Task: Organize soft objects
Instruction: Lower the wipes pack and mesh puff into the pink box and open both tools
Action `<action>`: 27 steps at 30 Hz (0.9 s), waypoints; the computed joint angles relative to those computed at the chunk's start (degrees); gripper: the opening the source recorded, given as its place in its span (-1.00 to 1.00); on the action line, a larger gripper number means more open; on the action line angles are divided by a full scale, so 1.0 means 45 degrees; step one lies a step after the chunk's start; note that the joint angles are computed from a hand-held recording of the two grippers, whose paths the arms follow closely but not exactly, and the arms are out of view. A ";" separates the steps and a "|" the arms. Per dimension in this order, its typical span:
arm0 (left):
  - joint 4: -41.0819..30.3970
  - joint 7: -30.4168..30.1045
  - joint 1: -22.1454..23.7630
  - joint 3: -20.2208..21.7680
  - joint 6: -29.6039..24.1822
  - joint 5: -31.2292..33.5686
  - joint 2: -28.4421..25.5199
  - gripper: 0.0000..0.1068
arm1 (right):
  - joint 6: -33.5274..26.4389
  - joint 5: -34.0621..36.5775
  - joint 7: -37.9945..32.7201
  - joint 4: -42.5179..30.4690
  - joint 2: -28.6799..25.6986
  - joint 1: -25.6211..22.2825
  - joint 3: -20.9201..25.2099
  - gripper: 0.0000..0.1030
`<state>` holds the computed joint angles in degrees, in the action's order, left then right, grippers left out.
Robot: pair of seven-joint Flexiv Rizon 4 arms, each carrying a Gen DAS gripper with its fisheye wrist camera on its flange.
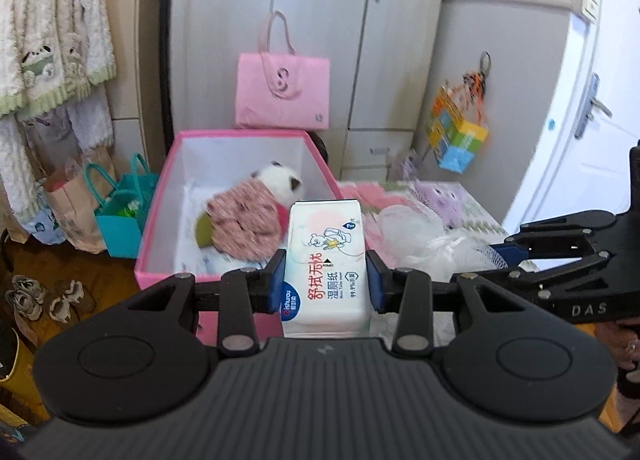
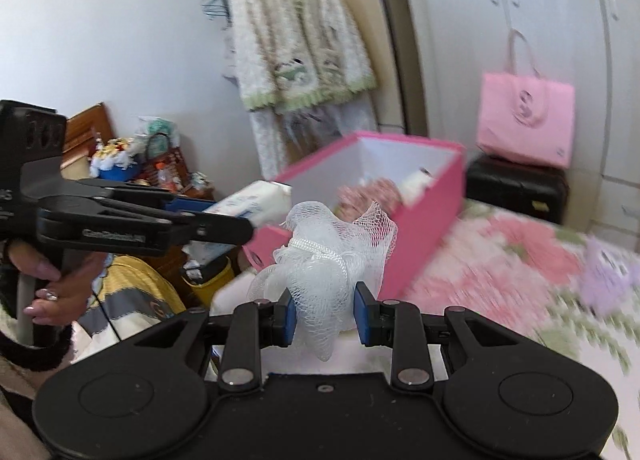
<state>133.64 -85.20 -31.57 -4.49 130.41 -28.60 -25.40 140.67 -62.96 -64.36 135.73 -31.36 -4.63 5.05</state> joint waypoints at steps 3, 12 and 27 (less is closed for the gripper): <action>-0.0163 -0.0422 0.0685 -0.0057 0.0165 0.0722 -0.0095 -0.27 | -0.0115 0.0541 -0.0224 -0.0531 -0.0123 0.0523 0.0204 -0.36; -0.1624 -0.0179 0.1358 0.0345 -0.0370 0.0592 -0.1246 -0.27 | -0.1880 0.2364 -0.0560 -0.2668 -0.1039 0.2038 0.0479 -0.35; -0.3465 0.1198 0.0519 0.1566 -0.1820 -0.1294 -0.2744 -0.27 | -0.4419 0.4235 -0.1174 -0.4791 -0.2263 0.3280 0.0505 -0.25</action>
